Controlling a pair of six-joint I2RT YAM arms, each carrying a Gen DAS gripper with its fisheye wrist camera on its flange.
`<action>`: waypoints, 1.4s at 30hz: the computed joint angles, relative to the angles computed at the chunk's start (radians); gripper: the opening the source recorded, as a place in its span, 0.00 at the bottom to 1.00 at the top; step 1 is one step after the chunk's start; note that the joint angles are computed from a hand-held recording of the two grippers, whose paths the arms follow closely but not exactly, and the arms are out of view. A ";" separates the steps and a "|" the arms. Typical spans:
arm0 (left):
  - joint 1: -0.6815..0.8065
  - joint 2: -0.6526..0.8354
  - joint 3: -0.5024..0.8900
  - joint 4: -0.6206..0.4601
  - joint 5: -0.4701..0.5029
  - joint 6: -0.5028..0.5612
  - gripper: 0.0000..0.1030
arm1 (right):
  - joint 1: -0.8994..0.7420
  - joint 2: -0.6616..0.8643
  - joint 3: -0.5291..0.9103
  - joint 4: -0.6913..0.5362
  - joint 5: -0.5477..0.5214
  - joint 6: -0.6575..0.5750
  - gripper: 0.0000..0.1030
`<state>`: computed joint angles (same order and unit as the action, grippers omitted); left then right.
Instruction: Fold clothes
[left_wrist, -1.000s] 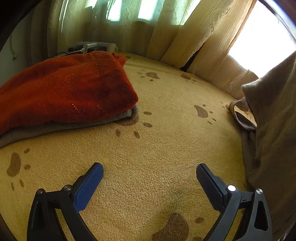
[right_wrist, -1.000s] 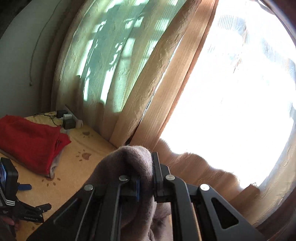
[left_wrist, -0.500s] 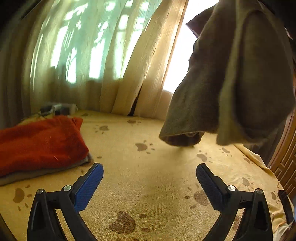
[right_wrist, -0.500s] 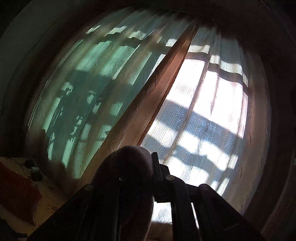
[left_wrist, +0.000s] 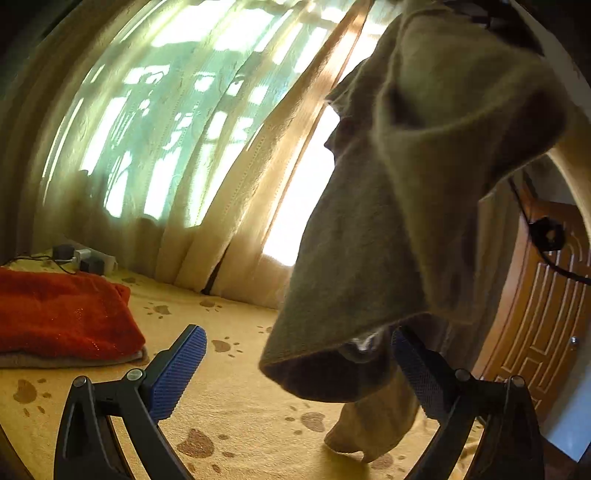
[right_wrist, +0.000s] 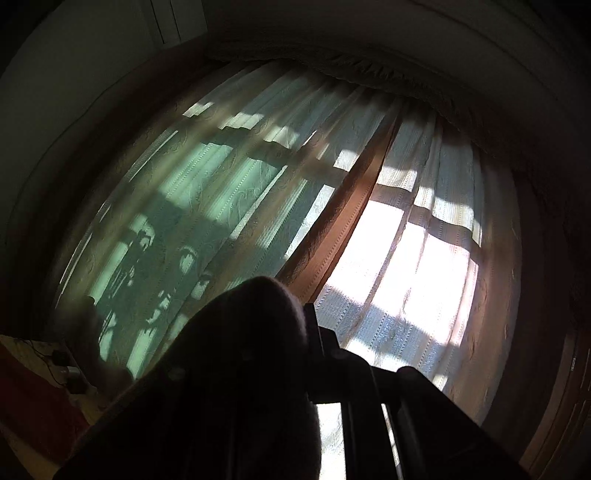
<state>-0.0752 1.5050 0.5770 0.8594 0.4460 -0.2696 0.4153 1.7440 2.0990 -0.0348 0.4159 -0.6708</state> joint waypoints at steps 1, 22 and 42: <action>0.001 -0.043 -0.045 0.031 0.027 0.019 0.99 | 0.005 -0.005 -0.005 -0.001 0.006 0.000 0.11; 0.057 -0.087 0.162 -0.200 0.089 -0.180 0.09 | 0.039 -0.169 -0.243 0.128 0.084 -0.022 0.11; 0.145 -0.254 0.312 -0.172 -0.422 0.009 0.09 | -0.363 -0.089 -0.598 -0.254 -0.237 0.218 1.00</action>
